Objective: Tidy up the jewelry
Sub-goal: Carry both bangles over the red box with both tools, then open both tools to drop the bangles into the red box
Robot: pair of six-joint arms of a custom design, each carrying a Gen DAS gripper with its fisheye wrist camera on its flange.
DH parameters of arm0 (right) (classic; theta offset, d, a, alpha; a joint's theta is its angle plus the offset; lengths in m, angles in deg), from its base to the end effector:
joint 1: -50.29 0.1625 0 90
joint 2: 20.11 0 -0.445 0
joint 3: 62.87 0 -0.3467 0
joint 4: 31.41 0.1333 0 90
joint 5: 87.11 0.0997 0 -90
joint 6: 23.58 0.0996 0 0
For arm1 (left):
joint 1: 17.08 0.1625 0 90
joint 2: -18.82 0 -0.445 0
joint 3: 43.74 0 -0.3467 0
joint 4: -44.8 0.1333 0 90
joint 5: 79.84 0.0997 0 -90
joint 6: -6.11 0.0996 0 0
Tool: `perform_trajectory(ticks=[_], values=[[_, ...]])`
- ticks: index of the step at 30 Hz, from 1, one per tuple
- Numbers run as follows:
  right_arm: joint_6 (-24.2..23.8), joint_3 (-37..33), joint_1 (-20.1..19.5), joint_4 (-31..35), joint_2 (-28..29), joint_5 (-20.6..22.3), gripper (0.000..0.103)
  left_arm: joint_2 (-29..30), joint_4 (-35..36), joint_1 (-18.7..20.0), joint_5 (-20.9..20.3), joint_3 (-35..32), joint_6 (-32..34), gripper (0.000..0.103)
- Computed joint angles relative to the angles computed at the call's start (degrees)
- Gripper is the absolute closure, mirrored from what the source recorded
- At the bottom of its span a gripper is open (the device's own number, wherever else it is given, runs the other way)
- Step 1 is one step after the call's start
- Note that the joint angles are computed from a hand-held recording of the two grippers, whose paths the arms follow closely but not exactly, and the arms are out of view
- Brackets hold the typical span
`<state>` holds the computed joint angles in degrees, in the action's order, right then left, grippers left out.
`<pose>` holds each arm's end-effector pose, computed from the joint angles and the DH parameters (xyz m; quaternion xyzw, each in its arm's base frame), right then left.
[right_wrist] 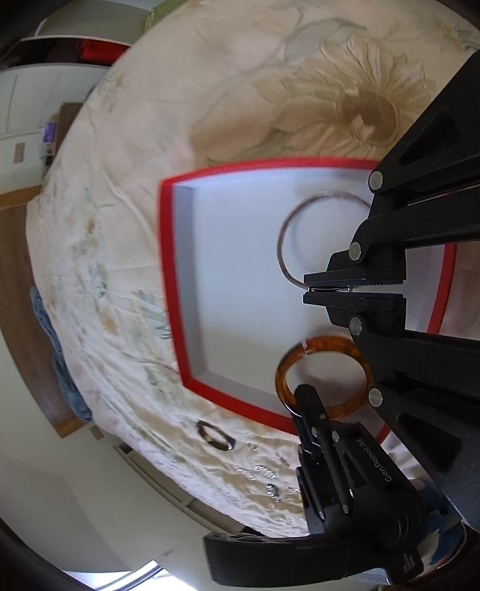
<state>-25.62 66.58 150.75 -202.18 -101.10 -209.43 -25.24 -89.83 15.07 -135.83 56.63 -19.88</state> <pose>0.1566 -0.4072 0.3247 0.0235 -0.9255 0.2861 0.2470 -0.4015 -0.4756 0.0824 0.2897 0.9066 -0.1220 0.2815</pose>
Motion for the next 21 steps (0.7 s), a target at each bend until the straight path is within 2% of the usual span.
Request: perform_trajectory(ticks=[4, 11, 13, 16, 18, 21], values=[[-0.2, 0.5, -1.5, 0.7, 0.1, -0.1, 0.103, 0.6, 0.5, 0.2, 0.3, 0.5, 0.1, 0.093], [0.9, 1.7, -0.8, 0.4, -1.4, -0.4, 0.097, 0.9, 0.0, -0.2, 0.2, 0.3, 1.4, 0.088], [1.5, 1.9, 0.3, 0.5, -2.2, -1.5, 0.091, 0.6, -0.4, -0.1, -0.8, 0.2, 1.4, 0.085], [3.2, 2.3, 3.0, 1.7, -4.2, -3.8, 0.083, -0.5, -1.0, -0.9, -0.8, 0.7, 1.0, 0.07], [4.4, 2.5, 4.9, 2.5, -5.4, -5.4, 0.077, -2.0, -1.4, -1.6, -0.9, 1.5, 0.0, 0.069], [7.0, 2.4, 8.5, 4.5, -7.1, -8.4, 0.073, -4.9, -2.9, -3.2, -0.5, 3.5, -1.2, 0.069]])
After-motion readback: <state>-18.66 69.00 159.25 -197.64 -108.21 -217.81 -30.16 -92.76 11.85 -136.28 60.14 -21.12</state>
